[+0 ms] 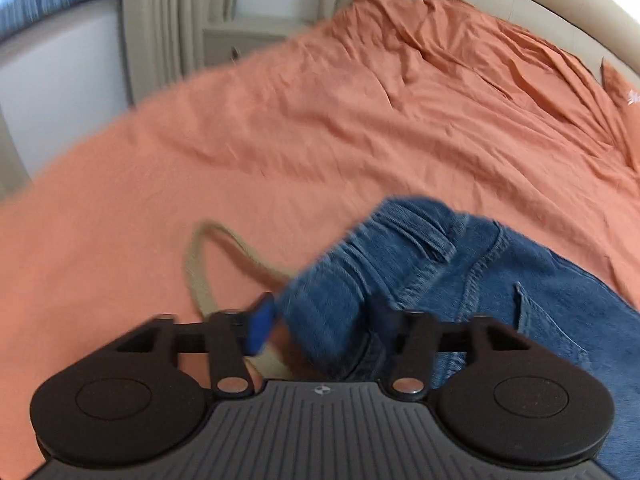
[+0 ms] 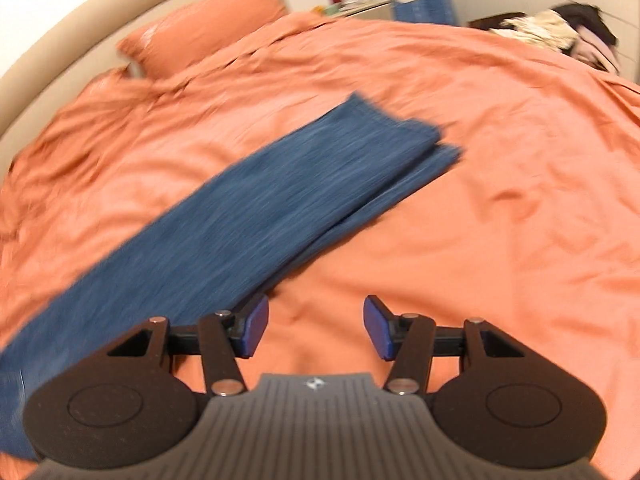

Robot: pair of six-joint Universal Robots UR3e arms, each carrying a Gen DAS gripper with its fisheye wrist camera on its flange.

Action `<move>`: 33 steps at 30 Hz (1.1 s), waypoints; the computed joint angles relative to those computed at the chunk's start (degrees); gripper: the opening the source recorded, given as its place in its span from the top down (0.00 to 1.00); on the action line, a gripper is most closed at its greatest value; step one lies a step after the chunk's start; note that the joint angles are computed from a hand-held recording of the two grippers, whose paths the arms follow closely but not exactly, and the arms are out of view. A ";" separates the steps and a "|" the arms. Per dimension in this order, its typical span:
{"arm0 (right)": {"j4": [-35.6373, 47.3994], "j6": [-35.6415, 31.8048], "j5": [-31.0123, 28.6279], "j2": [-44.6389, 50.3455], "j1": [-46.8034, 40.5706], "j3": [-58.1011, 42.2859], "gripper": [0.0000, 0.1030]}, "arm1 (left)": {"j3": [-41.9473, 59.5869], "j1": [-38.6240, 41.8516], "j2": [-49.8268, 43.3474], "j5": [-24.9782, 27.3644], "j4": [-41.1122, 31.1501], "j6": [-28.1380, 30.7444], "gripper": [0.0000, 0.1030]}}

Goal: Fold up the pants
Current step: 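Grasp the leg hems with the right gripper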

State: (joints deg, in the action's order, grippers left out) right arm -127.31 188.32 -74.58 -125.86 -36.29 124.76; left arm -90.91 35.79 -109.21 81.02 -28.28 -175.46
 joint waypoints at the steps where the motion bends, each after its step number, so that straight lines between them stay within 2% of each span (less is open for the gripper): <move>1: 3.22 -2.99 3.86 -2.15 -5.93 -0.15 0.53 | -0.78 -0.58 1.28 1.29 1.59 0.18 0.30; 4: 9.12 -9.86 13.43 -3.18 -19.59 -1.41 0.55 | 0.44 -2.14 4.32 2.00 -0.29 -0.70 0.30; 7: 7.39 -11.95 19.61 3.74 -26.30 -3.26 0.61 | 2.59 -4.52 6.18 0.77 -5.48 -1.92 0.30; 9: 1.12 -9.09 22.21 11.20 -27.21 -4.09 0.62 | 5.10 -6.88 5.58 0.07 -9.21 -2.90 0.34; 10: -3.29 -6.10 22.89 15.44 -26.88 -4.61 0.65 | 5.88 -8.46 5.26 0.70 -10.47 -3.56 0.36; 12: -10.90 -1.29 24.75 23.62 -26.59 -6.10 0.66 | 7.06 -11.59 4.26 1.85 -11.67 -4.11 0.41; 14: -17.57 2.68 23.53 31.39 -24.88 -8.68 0.67 | 8.48 -14.96 2.91 3.45 -11.92 -5.42 0.41; 18: -23.06 8.12 23.44 44.32 -23.04 -13.55 0.68 | 13.04 -21.09 0.02 6.61 -14.69 -7.16 0.41; 20: -24.83 10.20 25.11 48.77 -23.39 -14.43 0.83 | 16.67 -24.07 -2.35 8.52 -16.35 -7.34 0.42; 21: -25.90 11.08 26.45 50.33 -23.94 -14.51 1.00 | 18.14 -25.47 -3.45 9.57 -16.71 -7.34 0.42; 24: -25.79 8.90 30.48 48.92 -26.20 -13.70 1.00 | 22.52 -29.01 -6.73 11.43 -17.40 -6.95 0.45; 28: -19.88 -1.59 35.28 39.50 -29.19 -12.58 1.00 | 26.60 -33.17 -10.39 11.15 -17.62 -6.28 0.46; 31: -16.61 -3.71 30.25 41.86 -28.15 -14.01 1.00 | 31.02 -36.55 -14.27 10.93 -18.94 -4.97 0.50; 33: -17.56 -2.79 30.09 44.73 -28.88 -12.68 1.00 | 34.19 -38.87 -16.60 10.77 -20.12 -4.65 0.51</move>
